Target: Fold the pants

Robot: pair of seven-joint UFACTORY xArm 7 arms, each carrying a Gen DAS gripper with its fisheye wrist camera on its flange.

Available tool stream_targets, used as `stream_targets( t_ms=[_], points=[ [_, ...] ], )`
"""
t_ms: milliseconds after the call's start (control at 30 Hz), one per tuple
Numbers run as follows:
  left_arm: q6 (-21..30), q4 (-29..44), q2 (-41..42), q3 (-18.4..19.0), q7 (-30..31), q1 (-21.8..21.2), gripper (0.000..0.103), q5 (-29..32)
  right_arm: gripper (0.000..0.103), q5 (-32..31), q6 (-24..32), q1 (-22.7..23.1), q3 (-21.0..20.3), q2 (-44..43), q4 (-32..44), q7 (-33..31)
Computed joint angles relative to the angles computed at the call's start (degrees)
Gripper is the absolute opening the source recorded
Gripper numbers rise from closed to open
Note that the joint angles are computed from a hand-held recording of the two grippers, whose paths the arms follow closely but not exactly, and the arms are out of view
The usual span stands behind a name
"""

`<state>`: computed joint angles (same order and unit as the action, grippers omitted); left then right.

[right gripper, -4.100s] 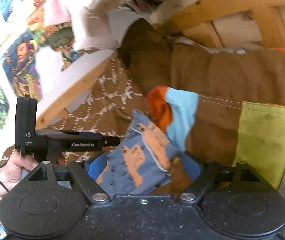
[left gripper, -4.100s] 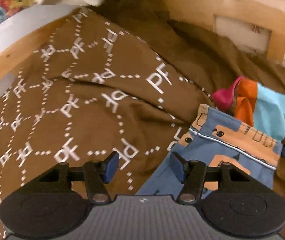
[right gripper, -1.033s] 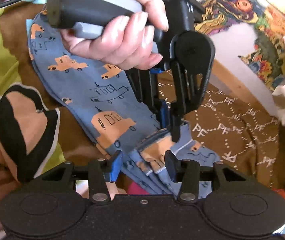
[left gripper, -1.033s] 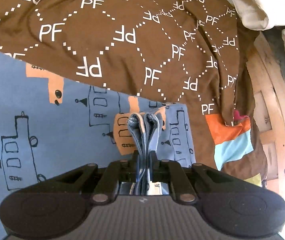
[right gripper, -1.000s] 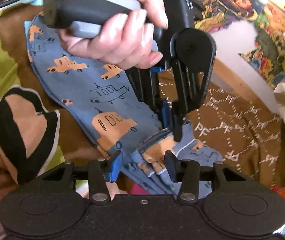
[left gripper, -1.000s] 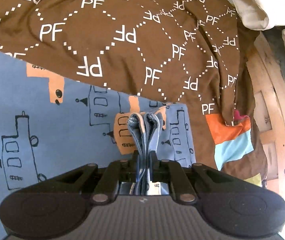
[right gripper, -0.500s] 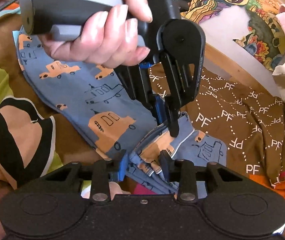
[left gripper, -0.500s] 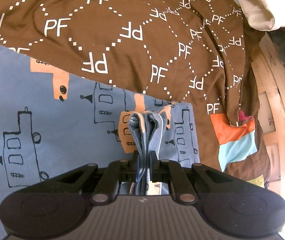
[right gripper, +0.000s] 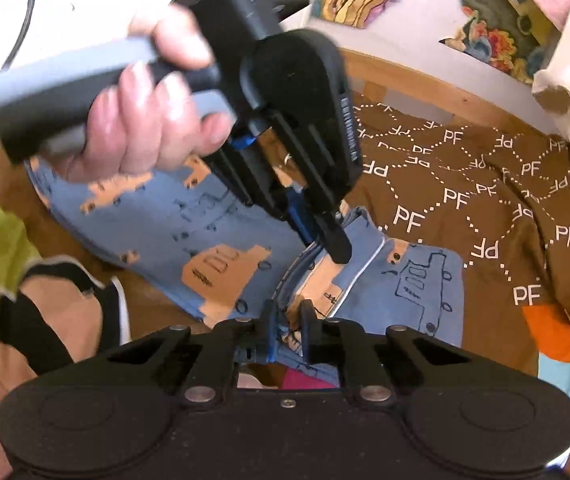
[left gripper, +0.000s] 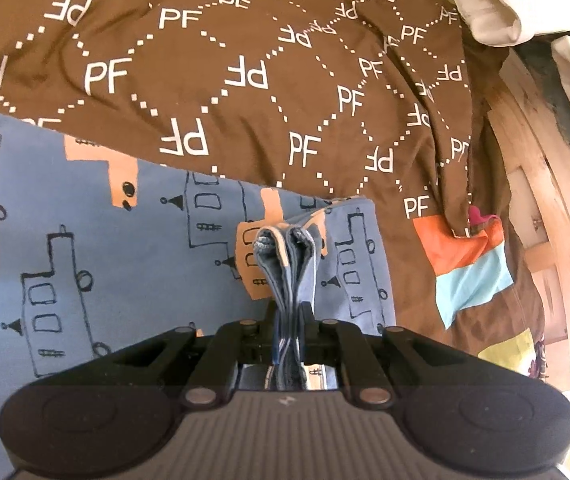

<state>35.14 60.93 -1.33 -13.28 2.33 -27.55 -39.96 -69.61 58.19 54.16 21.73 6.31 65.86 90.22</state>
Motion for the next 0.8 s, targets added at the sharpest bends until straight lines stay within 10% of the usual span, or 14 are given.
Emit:
stream_targets(
  t_ms=[800],
  points=[
    [-1.35, -15.04, -16.2, 6.75, 3.38, 2.88, 0.009, 8.64, 0.012, -0.08, -20.25, 2.21, -7.38, 11.99, 15.05, -8.64]
  ],
)
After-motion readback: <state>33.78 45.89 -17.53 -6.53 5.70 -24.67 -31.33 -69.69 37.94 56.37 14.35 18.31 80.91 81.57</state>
